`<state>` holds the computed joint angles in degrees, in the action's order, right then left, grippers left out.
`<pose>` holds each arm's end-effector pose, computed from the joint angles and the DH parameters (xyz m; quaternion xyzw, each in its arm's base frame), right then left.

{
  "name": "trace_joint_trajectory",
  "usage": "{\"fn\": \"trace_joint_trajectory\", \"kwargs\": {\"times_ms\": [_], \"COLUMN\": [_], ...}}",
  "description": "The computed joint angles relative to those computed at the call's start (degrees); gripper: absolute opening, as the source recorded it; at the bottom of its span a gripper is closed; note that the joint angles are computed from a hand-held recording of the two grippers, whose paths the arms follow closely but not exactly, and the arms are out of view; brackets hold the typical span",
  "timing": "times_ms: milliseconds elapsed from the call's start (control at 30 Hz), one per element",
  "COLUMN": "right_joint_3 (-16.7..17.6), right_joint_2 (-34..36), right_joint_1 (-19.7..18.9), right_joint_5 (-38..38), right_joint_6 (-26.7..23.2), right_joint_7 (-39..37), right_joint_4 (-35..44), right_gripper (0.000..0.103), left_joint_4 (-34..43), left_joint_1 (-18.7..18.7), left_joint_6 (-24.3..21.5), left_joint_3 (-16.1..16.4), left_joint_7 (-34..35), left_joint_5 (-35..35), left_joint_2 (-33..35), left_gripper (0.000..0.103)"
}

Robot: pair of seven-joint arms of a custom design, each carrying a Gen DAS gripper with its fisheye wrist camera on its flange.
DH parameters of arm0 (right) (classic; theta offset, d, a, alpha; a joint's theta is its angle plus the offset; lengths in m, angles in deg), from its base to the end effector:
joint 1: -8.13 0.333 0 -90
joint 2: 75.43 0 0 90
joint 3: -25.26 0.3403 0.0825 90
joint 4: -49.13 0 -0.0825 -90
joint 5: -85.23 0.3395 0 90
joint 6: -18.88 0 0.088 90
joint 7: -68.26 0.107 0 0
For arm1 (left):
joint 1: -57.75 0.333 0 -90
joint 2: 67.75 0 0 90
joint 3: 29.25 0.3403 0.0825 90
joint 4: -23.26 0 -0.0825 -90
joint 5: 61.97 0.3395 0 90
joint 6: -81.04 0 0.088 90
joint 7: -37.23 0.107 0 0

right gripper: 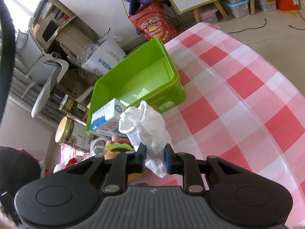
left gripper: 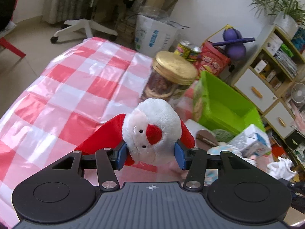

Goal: Organize soft objects
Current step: 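Carry the Santa plush and white sock to the green bin and release both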

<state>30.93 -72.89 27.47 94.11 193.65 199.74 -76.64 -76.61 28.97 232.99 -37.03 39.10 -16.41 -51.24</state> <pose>0.5062 0.2220 0.5130 -0.4930 0.7751 -0.0420 0.3929 0.5139 -0.3921 0.5179 -0.7482 0.5377 -0.3522 0.1644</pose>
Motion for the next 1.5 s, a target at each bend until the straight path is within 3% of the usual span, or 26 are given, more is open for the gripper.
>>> {"fn": "trace_joint_trajectory", "kwargs": {"times_ms": [67, 300, 600, 667, 733, 833, 967, 1200, 1433, 1500], "right_joint_3": [0.16, -1.32, -2.40, -0.84, 2.81, 2.28, 8.29, 2.67, -0.09, -2.65], "right_joint_2": [-0.31, 0.03, 4.28, 5.81, 7.59, 10.04, 12.85, 14.04, 14.04, 13.88], "right_joint_1": [-0.12, -0.17, -0.41, -1.98, -5.41, -5.15, -10.89, -5.73, -3.17, -0.75], "right_joint_5": [1.25, -5.68, -5.54, -4.07, -2.07, -1.42, -2.52, -2.30, -0.88, -0.33], "right_joint_6": [0.82, 1.39, 9.54, 10.65, 12.41, 15.29, 17.68, 17.36, 16.57, 15.72], "right_joint_7": [-0.48, 6.68, 7.17, 5.48, 3.17, 2.18, 2.83, 2.89, 2.80, 2.50], "right_joint_4": [-0.05, 2.70, 5.69, 6.82, 7.97, 9.21, 10.41, 11.42, 11.33, 11.46], "right_gripper": [0.006, 0.006, 0.006, 0.006, 0.006, 0.006, 0.006, 0.006, 0.006, 0.007], "left_joint_4": [0.65, 5.64, 19.56, 22.21, 25.44, 30.03, 35.99, 43.37, 48.16, 49.31], "left_joint_1": [-0.29, -2.02, -4.32, -4.98, -5.51, -6.23, -7.13, -8.26, -8.93, -8.93], "left_joint_6": [0.04, -0.70, -2.06, -2.36, -2.95, -3.10, -4.49, -5.85, -7.89, -8.41], "left_joint_3": [-0.15, -0.02, 0.61, 1.17, 1.70, 2.62, 3.77, 5.27, 6.06, 6.10], "left_joint_7": [0.45, 2.08, 13.82, 16.65, 19.75, 23.87, 29.49, 35.08, 38.39, 39.17], "left_joint_5": [0.34, 4.01, 0.86, -0.86, -2.98, -6.04, -9.80, -14.90, -17.88, -18.62], "left_joint_2": [-0.13, 0.94, 9.40, 11.46, 14.03, 17.76, 22.04, 27.58, 30.56, 31.13], "left_gripper": [0.050, 0.050, 0.050, 0.050, 0.050, 0.050, 0.050, 0.051, 0.051, 0.051]}}
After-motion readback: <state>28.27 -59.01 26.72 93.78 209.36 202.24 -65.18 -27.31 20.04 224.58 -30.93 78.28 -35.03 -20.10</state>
